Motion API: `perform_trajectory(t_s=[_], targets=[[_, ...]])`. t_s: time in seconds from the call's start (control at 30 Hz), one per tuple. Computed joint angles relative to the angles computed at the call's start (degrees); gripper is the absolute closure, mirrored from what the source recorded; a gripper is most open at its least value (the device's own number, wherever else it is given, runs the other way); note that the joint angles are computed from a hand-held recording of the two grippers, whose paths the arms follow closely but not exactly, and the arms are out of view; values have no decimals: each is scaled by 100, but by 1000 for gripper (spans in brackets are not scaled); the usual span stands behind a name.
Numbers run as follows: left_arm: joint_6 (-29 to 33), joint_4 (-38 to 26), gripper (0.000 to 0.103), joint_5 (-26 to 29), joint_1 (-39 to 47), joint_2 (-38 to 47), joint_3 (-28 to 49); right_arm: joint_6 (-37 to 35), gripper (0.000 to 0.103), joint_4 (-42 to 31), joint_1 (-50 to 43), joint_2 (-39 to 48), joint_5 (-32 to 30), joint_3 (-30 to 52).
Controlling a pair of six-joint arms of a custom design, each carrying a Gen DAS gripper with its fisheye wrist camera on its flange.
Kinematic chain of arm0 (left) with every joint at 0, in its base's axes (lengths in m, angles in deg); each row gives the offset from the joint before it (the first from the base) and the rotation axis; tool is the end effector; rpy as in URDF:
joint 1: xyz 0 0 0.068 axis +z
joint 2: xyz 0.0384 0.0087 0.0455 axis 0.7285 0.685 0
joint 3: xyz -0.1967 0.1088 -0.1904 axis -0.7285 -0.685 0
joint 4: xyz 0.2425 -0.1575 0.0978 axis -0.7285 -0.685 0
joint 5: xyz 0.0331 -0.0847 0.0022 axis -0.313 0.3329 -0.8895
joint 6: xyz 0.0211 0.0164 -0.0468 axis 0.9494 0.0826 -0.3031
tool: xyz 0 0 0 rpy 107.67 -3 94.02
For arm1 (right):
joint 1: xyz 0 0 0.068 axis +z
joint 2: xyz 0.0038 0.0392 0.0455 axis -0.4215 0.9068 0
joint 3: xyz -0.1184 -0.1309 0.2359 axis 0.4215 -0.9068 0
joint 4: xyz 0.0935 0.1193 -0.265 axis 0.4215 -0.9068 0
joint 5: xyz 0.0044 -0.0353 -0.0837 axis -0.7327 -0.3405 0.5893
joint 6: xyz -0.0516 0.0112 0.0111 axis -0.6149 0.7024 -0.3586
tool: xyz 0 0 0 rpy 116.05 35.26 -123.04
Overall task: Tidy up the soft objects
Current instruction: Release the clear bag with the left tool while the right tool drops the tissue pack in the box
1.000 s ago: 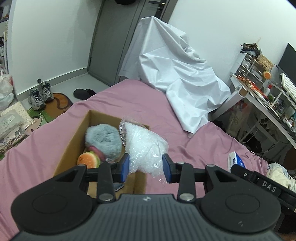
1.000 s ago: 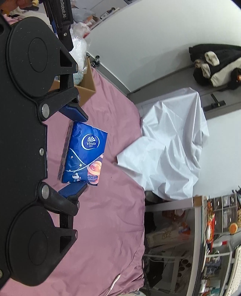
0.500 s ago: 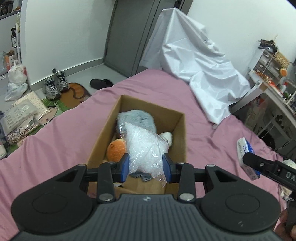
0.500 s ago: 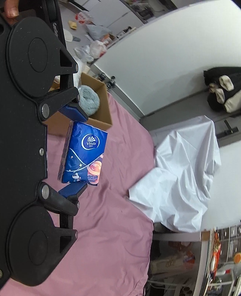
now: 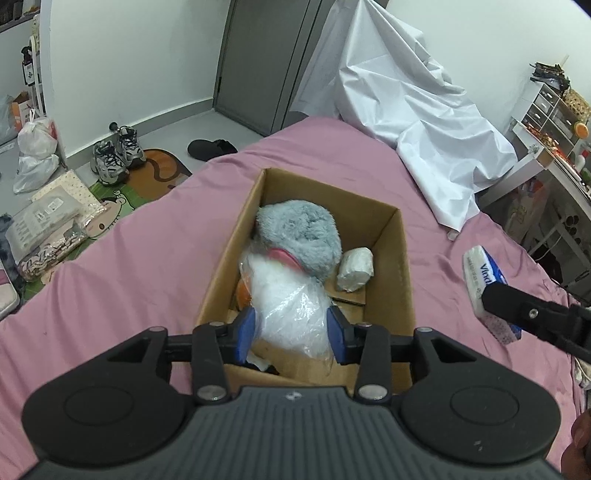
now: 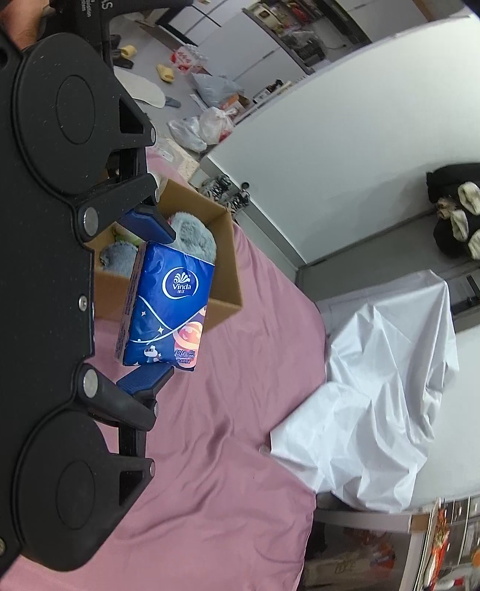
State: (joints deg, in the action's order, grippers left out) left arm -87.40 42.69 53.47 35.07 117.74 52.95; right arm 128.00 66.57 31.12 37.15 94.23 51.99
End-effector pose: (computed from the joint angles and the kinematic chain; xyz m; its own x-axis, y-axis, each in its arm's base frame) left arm 0.2252 -0.0498 0.0961 -0.7840 -0.1058 -0.6117 0.0533 0.9703 -0.2360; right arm 0.1857 0.2435 0.1045 -0.6452 0.2339 -0.7273 -0.0209 0.9462 0.3229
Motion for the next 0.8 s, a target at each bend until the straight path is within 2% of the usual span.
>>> perform_trajectory(t_s=[0.3,0.43,0.53,0.63,0.8], targets=[[381,-499,51,302,439,-283,186,-348,34,127,-11,613,-356,612],[349,-785,39,308,637,-506,263,-630,33,758,-141,864,-893,636],[623,-658,29,455,787,-434,248,-788,30,979,-260,932,-1080,617],[643,-519,27,538,881,-351,200,-932,20,1187,-259,838,-1072,445],[510,-394,25,501,828,-220,204,-992,17,1156,-170,579,-1009,206]])
